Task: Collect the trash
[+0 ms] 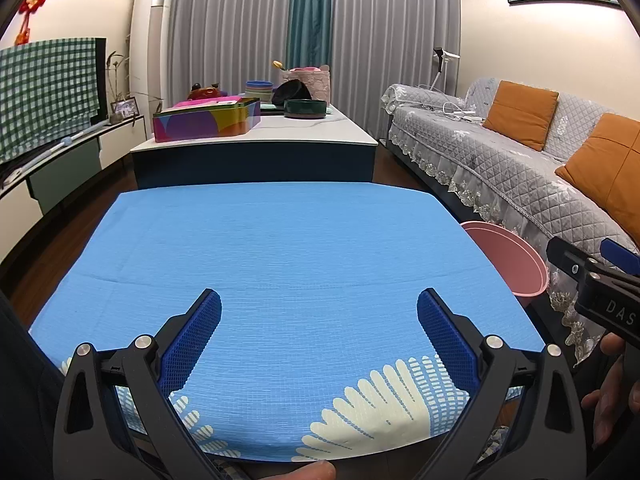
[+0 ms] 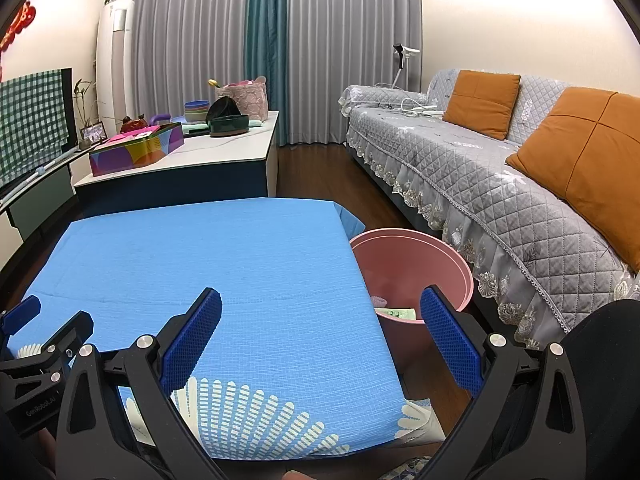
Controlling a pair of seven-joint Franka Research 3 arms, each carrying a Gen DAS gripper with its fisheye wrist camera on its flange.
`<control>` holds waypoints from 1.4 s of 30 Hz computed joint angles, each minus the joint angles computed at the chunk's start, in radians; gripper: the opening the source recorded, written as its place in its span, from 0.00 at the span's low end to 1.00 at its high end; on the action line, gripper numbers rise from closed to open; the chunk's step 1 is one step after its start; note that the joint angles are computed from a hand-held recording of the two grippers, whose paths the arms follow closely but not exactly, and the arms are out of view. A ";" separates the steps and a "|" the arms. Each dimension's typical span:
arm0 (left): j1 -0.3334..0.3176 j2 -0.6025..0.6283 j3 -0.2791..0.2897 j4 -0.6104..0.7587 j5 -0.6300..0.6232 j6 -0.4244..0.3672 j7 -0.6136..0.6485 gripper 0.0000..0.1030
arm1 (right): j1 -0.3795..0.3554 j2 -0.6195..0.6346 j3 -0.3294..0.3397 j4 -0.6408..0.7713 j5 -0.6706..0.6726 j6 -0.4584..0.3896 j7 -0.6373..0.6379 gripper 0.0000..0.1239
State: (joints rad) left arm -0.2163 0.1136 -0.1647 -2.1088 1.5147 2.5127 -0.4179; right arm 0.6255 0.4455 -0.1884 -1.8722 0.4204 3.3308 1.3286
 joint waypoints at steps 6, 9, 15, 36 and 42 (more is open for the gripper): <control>-0.001 0.001 0.000 0.001 -0.001 -0.001 0.001 0.93 | -0.001 0.000 0.001 0.000 0.002 0.000 -0.001 0.79; -0.001 0.001 0.000 0.001 0.000 -0.001 0.000 0.93 | -0.003 -0.001 0.002 0.000 0.001 0.000 -0.002 0.79; -0.001 0.001 0.000 0.000 -0.001 -0.001 0.000 0.93 | -0.002 0.000 0.002 0.000 0.001 0.001 -0.003 0.79; -0.003 0.018 0.008 0.016 -0.010 0.007 0.008 0.93 | -0.006 0.004 0.003 0.002 0.001 0.001 -0.007 0.79; 0.001 0.017 0.010 0.013 -0.016 0.013 0.010 0.93 | -0.003 0.004 0.000 0.002 0.002 -0.002 -0.007 0.79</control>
